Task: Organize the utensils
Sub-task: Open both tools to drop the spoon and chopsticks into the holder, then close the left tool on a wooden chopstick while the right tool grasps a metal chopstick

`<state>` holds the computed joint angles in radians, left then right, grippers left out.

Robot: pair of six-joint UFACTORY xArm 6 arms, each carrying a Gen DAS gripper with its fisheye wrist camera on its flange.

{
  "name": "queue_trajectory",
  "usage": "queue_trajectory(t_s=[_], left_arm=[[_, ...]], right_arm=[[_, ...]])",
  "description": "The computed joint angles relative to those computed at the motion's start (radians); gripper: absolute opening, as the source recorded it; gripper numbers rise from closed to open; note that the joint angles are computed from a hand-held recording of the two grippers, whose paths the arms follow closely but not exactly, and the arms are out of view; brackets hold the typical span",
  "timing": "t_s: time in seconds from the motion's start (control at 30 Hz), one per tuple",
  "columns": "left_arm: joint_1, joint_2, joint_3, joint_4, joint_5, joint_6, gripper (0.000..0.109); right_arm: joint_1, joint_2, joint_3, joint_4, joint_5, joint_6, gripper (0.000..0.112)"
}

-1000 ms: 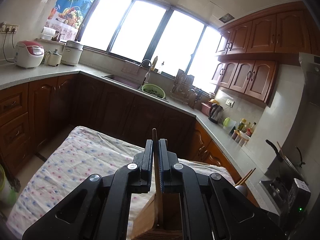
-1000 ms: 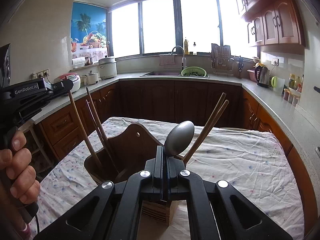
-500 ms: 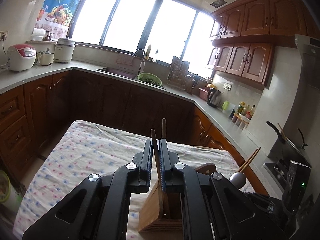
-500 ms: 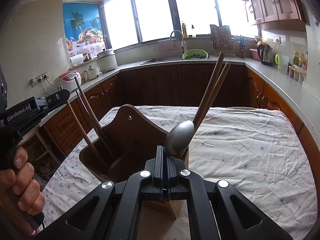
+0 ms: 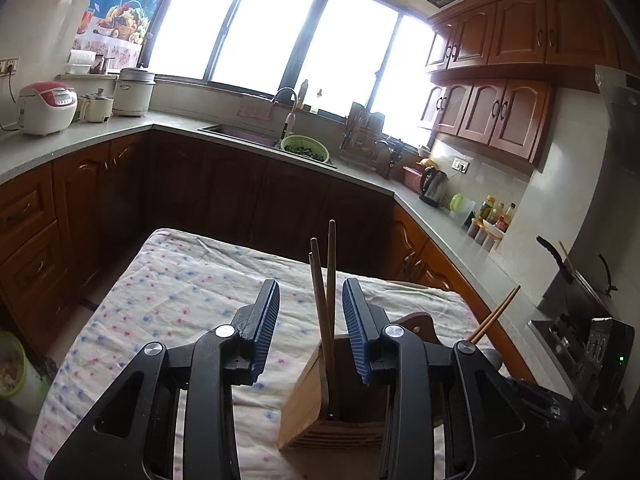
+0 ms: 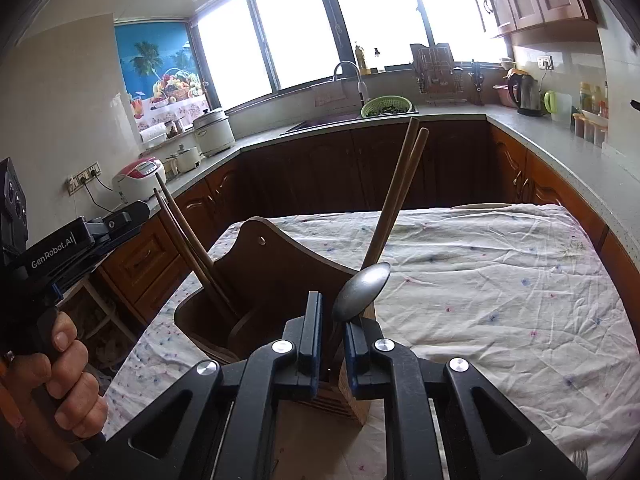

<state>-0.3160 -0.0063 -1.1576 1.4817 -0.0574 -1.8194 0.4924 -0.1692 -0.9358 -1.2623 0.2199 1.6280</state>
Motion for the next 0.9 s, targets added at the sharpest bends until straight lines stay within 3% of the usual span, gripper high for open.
queue_trajectory(t_s=[0.1,0.23,0.37,0.47,0.73,0.9], left_arm=[[0.001,-0.034,0.044,-0.028,0.007,0.022,0.053],[0.012,-0.089,0.119,-0.068,-0.004,0.046,0.064],[0.025,-0.157,0.216,-0.096,-0.011,0.067,0.066],[0.019,-0.214,0.314,-0.237,-0.003,0.206,0.069],[-0.013,-0.371,0.542,-0.485,0.02,0.432,0.069],[-0.05,-0.452,0.635,-0.603,0.054,0.532,0.074]], right_arm=[[0.003,-0.023,0.022,-0.013,0.009,0.027,0.023],[0.005,-0.06,0.059,-0.041,0.013,0.074,0.031],[0.015,-0.105,0.102,-0.066,0.021,0.126,0.037],[0.025,-0.151,0.143,-0.102,0.028,0.185,0.04],[0.114,-0.296,0.258,-0.163,0.118,0.301,0.055],[0.183,-0.376,0.324,-0.172,0.175,0.355,0.073]])
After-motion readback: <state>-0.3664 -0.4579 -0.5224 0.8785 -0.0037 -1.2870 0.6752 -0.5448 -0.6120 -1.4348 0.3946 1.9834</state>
